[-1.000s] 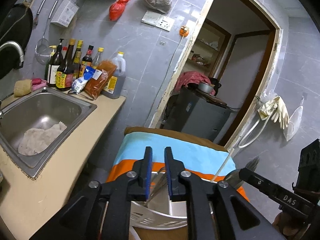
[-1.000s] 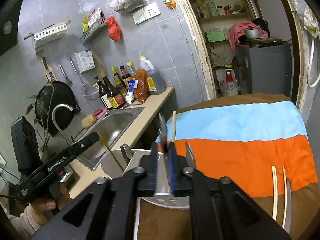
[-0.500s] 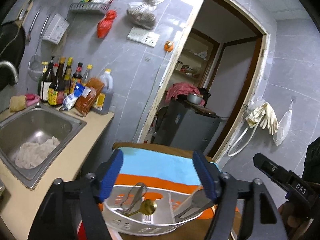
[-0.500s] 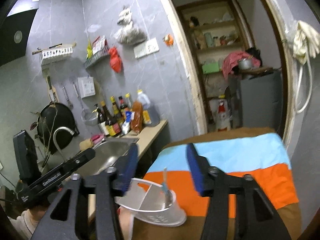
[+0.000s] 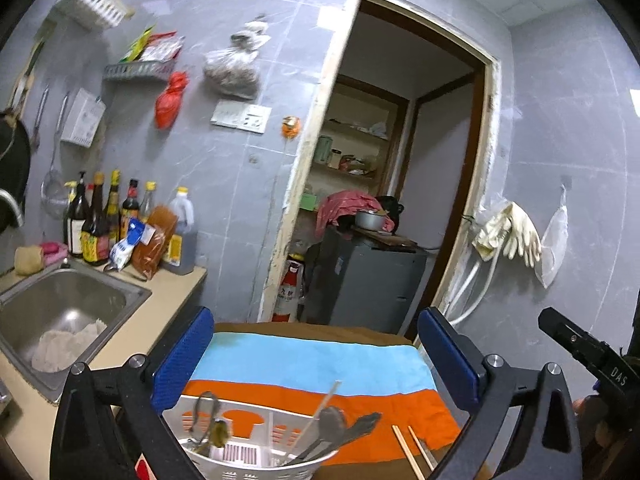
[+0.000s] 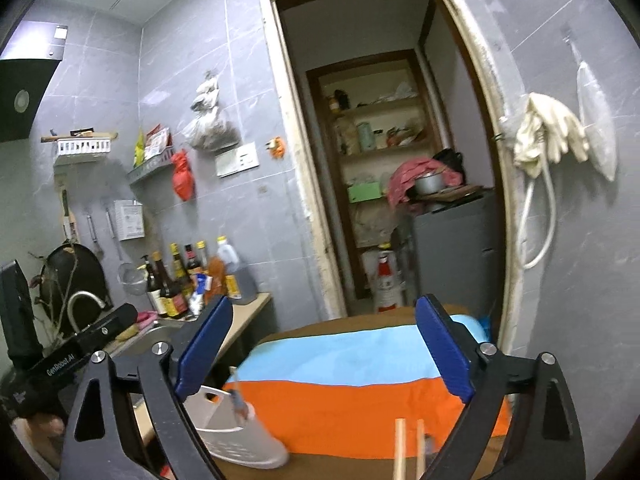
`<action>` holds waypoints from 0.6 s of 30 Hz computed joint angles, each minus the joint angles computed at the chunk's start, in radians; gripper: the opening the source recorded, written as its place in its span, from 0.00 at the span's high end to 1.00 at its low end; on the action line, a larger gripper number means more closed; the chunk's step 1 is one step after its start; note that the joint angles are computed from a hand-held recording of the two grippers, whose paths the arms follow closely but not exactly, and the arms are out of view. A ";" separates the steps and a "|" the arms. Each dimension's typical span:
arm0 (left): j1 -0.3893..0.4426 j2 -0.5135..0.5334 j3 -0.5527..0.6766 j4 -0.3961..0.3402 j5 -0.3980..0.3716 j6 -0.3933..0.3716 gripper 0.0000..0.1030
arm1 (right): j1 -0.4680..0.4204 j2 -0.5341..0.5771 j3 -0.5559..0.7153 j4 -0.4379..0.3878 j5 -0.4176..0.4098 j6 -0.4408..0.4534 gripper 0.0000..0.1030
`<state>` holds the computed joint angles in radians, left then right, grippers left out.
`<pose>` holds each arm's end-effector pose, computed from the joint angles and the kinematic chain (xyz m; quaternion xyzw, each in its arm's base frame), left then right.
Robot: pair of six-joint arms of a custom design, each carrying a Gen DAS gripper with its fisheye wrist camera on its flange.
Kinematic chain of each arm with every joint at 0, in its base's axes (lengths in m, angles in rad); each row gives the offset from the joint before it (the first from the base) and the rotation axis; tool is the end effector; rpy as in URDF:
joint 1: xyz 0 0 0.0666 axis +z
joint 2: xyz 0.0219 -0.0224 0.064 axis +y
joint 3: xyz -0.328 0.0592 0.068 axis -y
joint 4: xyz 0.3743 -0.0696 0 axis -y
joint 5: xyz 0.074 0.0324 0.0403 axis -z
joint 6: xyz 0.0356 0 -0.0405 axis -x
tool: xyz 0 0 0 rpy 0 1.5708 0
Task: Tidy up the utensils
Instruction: 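Move both tools back toward the chopsticks and knife on the cloth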
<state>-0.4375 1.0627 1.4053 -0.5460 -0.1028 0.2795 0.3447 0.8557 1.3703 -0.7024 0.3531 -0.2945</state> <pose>0.3469 -0.1586 0.5537 0.0287 0.7744 -0.1840 0.6047 0.2767 0.0859 0.5868 0.0929 0.7609 0.0688 0.6385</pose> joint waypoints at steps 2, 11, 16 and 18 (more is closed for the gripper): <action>-0.032 0.007 0.010 -0.005 -0.020 -0.011 0.00 | -0.036 -0.025 -0.008 -0.022 -0.018 0.016 0.07; -0.169 0.038 0.025 -0.004 -0.140 -0.003 0.00 | -0.213 -0.093 -0.029 -0.101 -0.142 0.044 0.02; -0.243 0.069 0.049 -0.040 -0.205 0.002 0.00 | -0.329 -0.119 -0.050 -0.113 -0.266 0.070 0.02; -0.275 0.088 0.066 -0.073 -0.259 0.004 0.00 | -0.366 -0.126 -0.060 -0.116 -0.303 0.084 0.02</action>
<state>-0.7123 1.1509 1.4715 -0.6187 -0.3614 0.2837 -0.0208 0.7296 1.3104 -0.8188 0.0497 -0.2106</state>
